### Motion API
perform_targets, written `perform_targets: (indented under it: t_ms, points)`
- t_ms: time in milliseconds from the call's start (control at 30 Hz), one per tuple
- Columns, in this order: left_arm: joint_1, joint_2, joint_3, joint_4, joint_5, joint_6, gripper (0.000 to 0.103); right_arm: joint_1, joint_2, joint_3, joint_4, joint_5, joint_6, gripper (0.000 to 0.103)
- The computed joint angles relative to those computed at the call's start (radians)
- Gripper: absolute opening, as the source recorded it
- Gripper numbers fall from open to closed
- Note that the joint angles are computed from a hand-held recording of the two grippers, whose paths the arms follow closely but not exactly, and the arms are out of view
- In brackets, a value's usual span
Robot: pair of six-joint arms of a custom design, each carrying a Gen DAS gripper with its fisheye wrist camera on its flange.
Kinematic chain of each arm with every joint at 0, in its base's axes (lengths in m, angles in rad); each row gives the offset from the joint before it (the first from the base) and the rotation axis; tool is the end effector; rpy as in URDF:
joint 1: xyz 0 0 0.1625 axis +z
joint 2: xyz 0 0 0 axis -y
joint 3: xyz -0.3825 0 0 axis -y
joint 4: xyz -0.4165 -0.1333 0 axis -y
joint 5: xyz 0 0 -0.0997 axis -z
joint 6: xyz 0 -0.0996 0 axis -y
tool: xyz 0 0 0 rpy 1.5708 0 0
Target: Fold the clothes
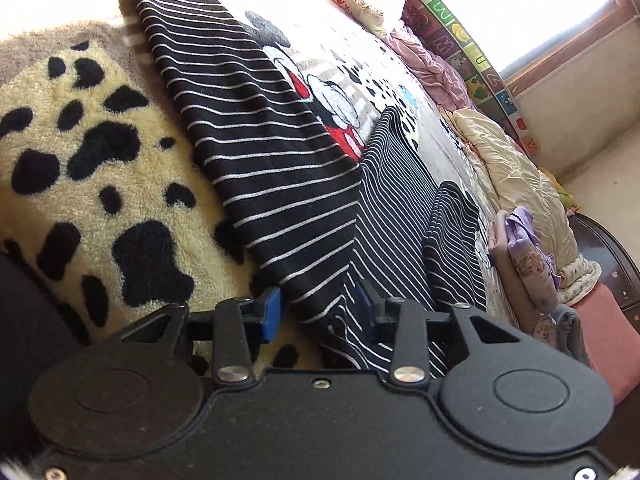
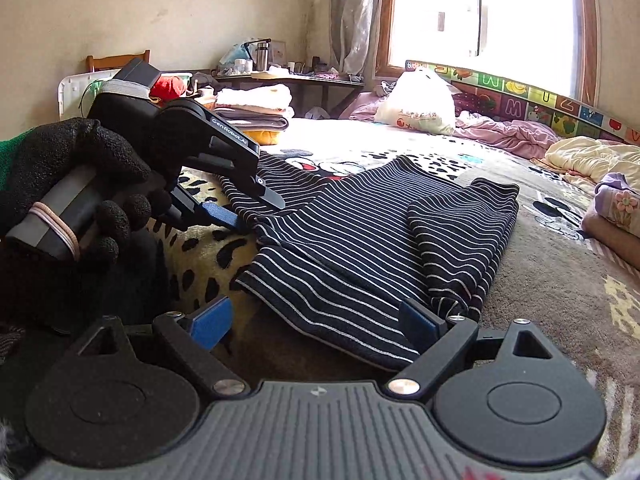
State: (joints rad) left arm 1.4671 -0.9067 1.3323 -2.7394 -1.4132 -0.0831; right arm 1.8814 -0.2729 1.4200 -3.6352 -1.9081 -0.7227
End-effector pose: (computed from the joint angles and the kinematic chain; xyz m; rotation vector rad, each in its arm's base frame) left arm 0.0700 -0.7664 0.2868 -0.0583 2.8482 -1.1255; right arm 0.3018 -0.6119 -0.0921 1.0200 -2.2078 1.0869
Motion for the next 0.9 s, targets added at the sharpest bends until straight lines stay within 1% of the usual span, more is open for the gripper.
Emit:
perform_targets:
  t_ms: [67,100,200,300,400,433,500,567,633,667,733,767,800,833,900]
  points:
    - [-0.001,0.011,-0.003,-0.029,0.01,0.011,0.035,-0.002,0.0,0.001,0.007,0.004,-0.003,0.089]
    - [0.002,0.018,-0.008,-0.038,0.005,0.005,0.035,-0.004,0.0,0.001,0.011,0.005,-0.004,0.089]
    - [0.014,0.038,-0.033,-0.066,-0.017,-0.034,0.035,-0.009,0.003,-0.003,0.023,0.008,0.0,0.089]
    - [0.021,0.058,-0.066,-0.071,-0.023,-0.085,0.033,-0.013,0.004,-0.005,0.024,0.013,0.006,0.089]
    - [0.013,0.055,-0.069,-0.07,0.01,-0.049,0.012,-0.016,0.003,0.0,0.012,0.025,0.007,0.089]
    - [0.01,0.051,-0.064,-0.079,0.016,-0.032,0.009,-0.016,0.002,0.002,0.009,0.028,0.007,0.089]
    - [0.005,0.044,-0.054,-0.102,0.022,-0.006,0.008,-0.018,-0.001,0.005,0.01,0.033,0.009,0.089]
    - [-0.004,0.05,-0.059,-0.125,0.053,0.016,0.009,-0.021,-0.002,0.006,0.019,0.037,0.011,0.089]
    - [-0.003,0.068,-0.087,-0.115,0.097,-0.032,0.011,-0.023,-0.002,0.004,0.029,0.042,0.01,0.089]
    - [0.004,0.076,-0.107,-0.093,0.097,-0.067,0.011,-0.024,-0.002,0.003,0.034,0.045,0.009,0.089]
    - [0.014,0.086,-0.132,-0.076,0.072,-0.103,0.011,-0.025,-0.001,0.001,0.043,0.05,0.007,0.089]
    - [0.015,0.085,-0.135,-0.071,0.056,-0.091,0.011,-0.026,-0.001,0.0,0.047,0.052,0.007,0.089]
    - [0.015,0.084,-0.136,-0.067,0.039,-0.073,0.011,-0.026,0.0,-0.002,0.05,0.052,0.007,0.089]
    - [0.011,0.077,-0.129,-0.066,0.02,-0.041,0.006,-0.026,0.001,-0.003,0.053,0.053,0.007,0.089]
    - [0.002,0.062,-0.104,-0.09,-0.024,0.035,0.005,-0.028,0.001,-0.004,0.054,0.057,0.01,0.089]
